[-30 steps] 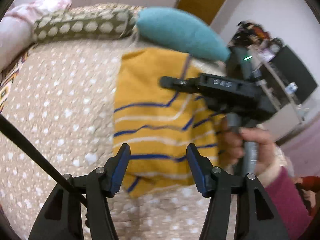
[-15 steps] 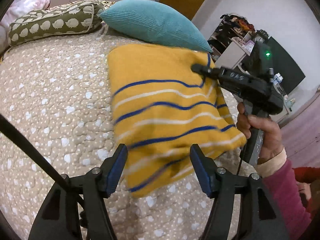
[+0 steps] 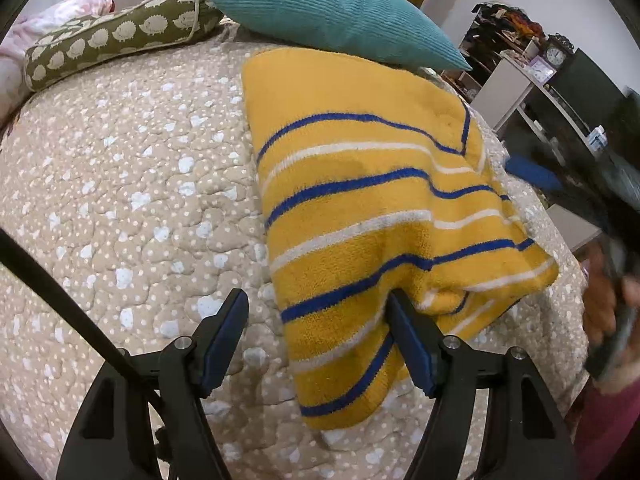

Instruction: Fold small clothes

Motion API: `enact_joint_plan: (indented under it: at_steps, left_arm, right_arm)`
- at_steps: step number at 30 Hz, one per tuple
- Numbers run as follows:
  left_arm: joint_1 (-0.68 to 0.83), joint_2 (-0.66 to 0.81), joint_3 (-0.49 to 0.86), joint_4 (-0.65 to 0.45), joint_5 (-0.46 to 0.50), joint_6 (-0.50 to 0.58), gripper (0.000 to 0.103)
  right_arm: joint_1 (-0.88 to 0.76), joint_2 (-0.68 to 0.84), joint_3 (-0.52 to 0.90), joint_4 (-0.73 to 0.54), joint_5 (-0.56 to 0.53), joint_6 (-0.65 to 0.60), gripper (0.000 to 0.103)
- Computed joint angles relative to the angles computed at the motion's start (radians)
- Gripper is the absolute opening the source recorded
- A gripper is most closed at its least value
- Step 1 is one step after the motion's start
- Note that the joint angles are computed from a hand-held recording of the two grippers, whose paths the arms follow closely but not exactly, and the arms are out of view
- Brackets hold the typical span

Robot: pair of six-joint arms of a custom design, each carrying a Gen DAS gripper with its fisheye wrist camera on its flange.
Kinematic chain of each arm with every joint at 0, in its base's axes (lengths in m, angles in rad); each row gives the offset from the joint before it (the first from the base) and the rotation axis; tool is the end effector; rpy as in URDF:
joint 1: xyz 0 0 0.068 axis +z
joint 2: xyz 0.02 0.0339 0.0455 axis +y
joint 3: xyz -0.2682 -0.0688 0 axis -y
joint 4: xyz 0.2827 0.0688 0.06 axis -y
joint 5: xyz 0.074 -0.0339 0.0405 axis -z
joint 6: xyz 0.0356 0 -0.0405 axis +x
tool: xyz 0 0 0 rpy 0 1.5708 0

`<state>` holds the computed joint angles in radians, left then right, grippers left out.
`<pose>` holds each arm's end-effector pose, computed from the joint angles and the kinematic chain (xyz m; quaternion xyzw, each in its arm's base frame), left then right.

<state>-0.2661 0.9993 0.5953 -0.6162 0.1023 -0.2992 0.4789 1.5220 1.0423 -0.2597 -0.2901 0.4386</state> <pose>0.2072 -0.0602 0.1899 -0.0020 0.9612 -0.1230 0.2470 0.3195 0.1774 0.2313 -0.0766 0.9039 0.2955 0.2997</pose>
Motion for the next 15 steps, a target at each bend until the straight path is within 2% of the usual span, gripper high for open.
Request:
enact_joint_plan:
  at_steps: [4,6,8,9,15]
  left_arm:
    - [0.024,0.017,0.002,0.013,0.012,0.0,0.073]
    - [0.014,0.011,-0.002,0.01,0.001,-0.012,0.073]
    - [0.005,0.005,0.004,-0.007,-0.01,-0.022,0.073]
    - [0.0,-0.01,0.004,-0.023,-0.013,-0.026,0.073]
    - [-0.025,-0.083,-0.014,-0.055,-0.043,-0.029,0.079]
  right_arm:
    - [0.073,-0.074,-0.067,-0.071,0.019,-0.082,0.064]
    - [0.109,-0.063,-0.08,-0.082,0.051,-0.093,0.058]
    - [0.145,-0.061,-0.098,-0.084,0.116,-0.12,0.015]
    - [0.16,-0.076,-0.11,-0.089,0.149,-0.127,0.015]
    - [0.157,-0.261,-0.227,-0.058,0.191,-0.13,0.013]
